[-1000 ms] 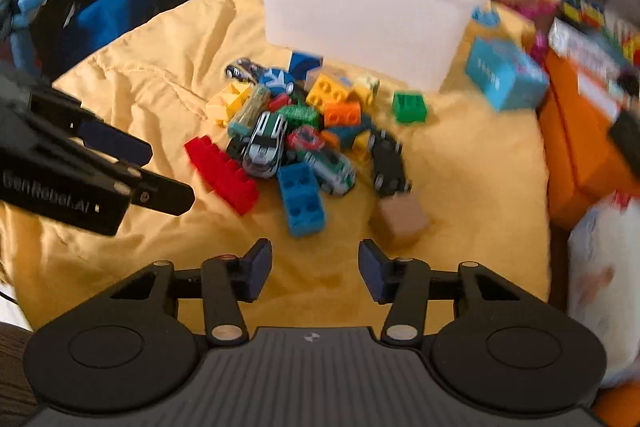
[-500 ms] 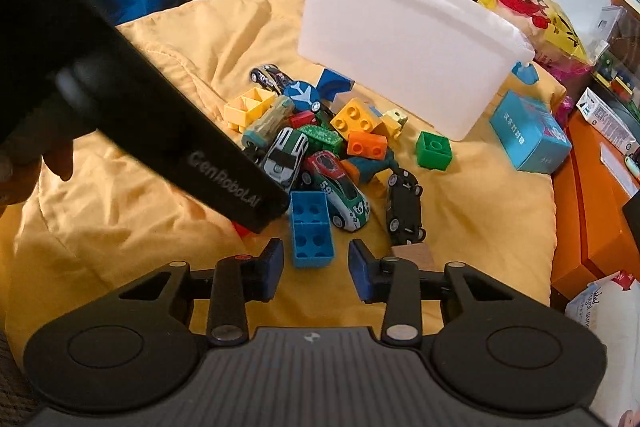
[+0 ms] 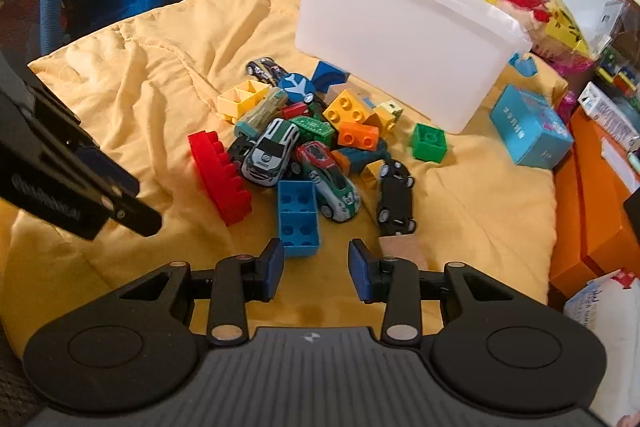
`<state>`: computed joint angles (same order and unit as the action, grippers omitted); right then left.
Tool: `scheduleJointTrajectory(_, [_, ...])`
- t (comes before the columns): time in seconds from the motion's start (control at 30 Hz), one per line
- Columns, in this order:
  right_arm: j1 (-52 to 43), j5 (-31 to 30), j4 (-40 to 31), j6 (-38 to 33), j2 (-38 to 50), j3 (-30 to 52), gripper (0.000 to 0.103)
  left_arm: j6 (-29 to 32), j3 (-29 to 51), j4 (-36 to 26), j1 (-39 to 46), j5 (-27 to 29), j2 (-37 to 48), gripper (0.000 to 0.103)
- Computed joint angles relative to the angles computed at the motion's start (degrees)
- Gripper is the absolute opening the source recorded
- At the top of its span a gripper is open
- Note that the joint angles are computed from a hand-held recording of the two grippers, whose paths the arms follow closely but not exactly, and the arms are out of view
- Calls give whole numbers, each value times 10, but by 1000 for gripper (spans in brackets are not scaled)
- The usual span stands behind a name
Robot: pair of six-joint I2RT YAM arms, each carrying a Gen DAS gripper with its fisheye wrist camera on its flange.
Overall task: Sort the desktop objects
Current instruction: 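Grasp the blue Duplo brick with the right tool while the left tool approaches the red brick, then grasp the long red Duplo brick with the left tool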
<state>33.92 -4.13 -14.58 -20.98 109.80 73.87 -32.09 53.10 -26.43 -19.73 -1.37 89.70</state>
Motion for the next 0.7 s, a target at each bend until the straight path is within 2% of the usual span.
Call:
scheduleJointTrajectory(0.1, [4,-21,-4,-3,12,12,39,-18,23,2,6,2,12,39])
scheduleJointTrajectory(0.2, [17,-8,-6,-14,37,35,40,-38,43,7,14,17,27,40])
scheduleJointTrajectory(0.23, [22,8,-1,-21,46,39,37,-41,49,5,9,13,29,43])
scheduleJointTrajectory(0.27, [24,24,-6,-29,56,48,22,-41,58,-1,2,5,32,47])
scheduleJointTrajectory(0.37, [9,25,-28,-1,56,59,22,-32,89,-16,-8,-5,54,56])
scheduleJointTrajectory(0.6, [-45,-67,-95,81,8,32,22,12,161,-1,-35,-44,128,56])
scheduleJointTrajectory(0.67, [-44,-74,-91,90,-1,19,22,7,179,-14,-37,-43,157,52])
scheduleJointTrajectory(0.7, [-40,-71,-88,92,-5,14,22,17,177,-19,-46,-66,156,46])
